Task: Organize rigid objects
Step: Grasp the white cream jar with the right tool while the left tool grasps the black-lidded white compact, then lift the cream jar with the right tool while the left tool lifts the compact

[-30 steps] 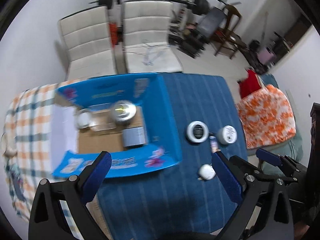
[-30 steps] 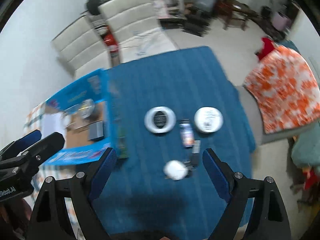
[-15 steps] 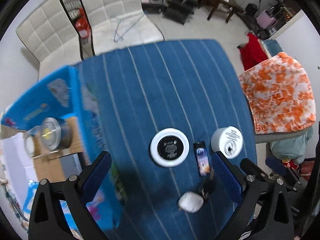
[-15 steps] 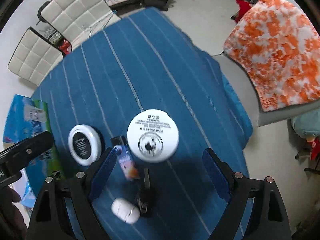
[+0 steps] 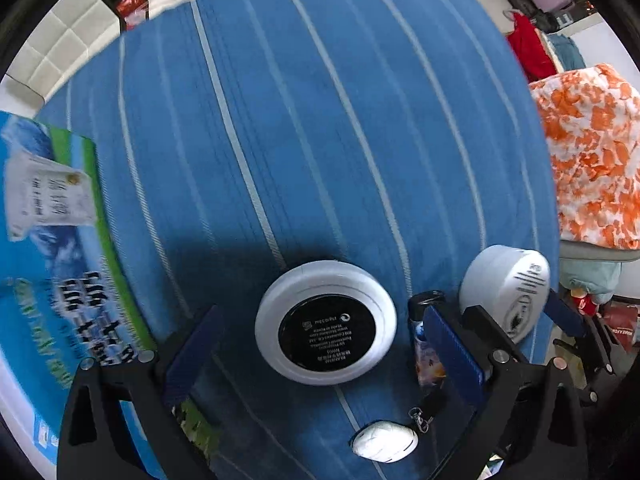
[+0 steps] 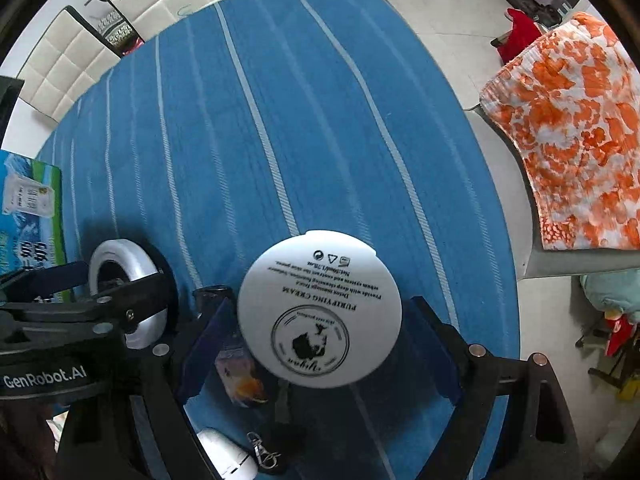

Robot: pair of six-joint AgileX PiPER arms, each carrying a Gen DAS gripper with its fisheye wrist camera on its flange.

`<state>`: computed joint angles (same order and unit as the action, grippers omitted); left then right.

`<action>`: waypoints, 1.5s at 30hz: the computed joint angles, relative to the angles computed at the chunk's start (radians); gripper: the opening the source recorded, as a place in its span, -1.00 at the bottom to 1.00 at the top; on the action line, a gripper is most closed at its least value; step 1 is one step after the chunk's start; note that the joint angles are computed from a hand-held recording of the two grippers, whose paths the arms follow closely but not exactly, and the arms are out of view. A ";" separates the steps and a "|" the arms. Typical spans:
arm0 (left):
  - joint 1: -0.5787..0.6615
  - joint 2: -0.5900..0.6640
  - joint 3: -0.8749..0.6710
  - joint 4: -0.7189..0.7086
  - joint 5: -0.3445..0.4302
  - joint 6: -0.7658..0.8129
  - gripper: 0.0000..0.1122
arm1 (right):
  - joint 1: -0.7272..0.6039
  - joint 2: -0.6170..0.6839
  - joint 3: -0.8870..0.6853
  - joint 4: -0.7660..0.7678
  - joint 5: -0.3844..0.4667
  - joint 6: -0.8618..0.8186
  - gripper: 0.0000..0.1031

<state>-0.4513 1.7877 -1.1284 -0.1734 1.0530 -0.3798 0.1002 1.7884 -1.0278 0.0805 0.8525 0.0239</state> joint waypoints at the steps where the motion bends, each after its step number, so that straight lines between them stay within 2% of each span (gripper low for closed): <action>1: -0.004 0.007 -0.001 0.003 -0.002 -0.002 0.83 | 0.000 0.007 0.002 -0.003 -0.005 -0.001 0.75; 4: -0.024 0.042 -0.018 0.012 -0.003 -0.011 0.81 | 0.007 0.019 0.017 -0.030 -0.028 0.009 0.74; 7: -0.032 0.070 -0.017 -0.023 -0.009 0.015 0.53 | 0.026 0.002 0.049 -0.083 -0.059 0.033 0.74; 12: -0.106 0.080 -0.039 0.061 0.000 -0.037 0.30 | -0.039 -0.048 0.100 -0.019 -0.072 -0.049 0.74; 16: -0.089 0.048 0.003 0.054 -0.021 -0.037 0.30 | -0.093 -0.048 0.112 0.058 -0.102 -0.093 0.76; 18: -0.096 0.038 0.024 0.061 -0.038 -0.045 0.31 | -0.074 -0.044 0.117 0.029 -0.142 -0.045 0.76; 20: -0.109 0.034 0.033 0.069 -0.049 -0.062 0.31 | -0.036 -0.042 0.120 -0.040 -0.177 0.029 0.70; 21: -0.114 0.027 0.043 0.071 -0.053 -0.069 0.31 | -0.021 -0.038 0.118 -0.066 -0.190 0.050 0.58; 22: -0.106 0.001 0.065 0.073 -0.049 -0.064 0.31 | 0.001 -0.045 0.124 -0.107 -0.203 0.088 0.37; 23: -0.104 0.000 0.066 0.077 -0.049 -0.064 0.31 | 0.024 -0.055 0.129 -0.154 -0.214 0.134 0.37; 29: -0.099 -0.030 0.075 0.100 -0.031 -0.068 0.30 | 0.012 -0.054 0.097 -0.122 -0.136 0.111 0.36; 33: -0.116 -0.059 0.058 0.095 -0.006 -0.083 0.30 | 0.001 -0.121 0.106 -0.115 -0.090 0.095 0.36; 38: -0.148 -0.140 0.035 0.107 0.024 -0.121 0.30 | -0.004 -0.234 0.084 -0.086 0.006 0.085 0.36; 42: -0.143 -0.229 0.016 0.106 0.062 -0.136 0.30 | 0.037 -0.320 0.033 -0.082 0.096 0.101 0.36; 45: -0.139 -0.325 0.007 0.133 0.105 -0.152 0.30 | 0.123 -0.380 -0.010 -0.123 0.164 0.162 0.36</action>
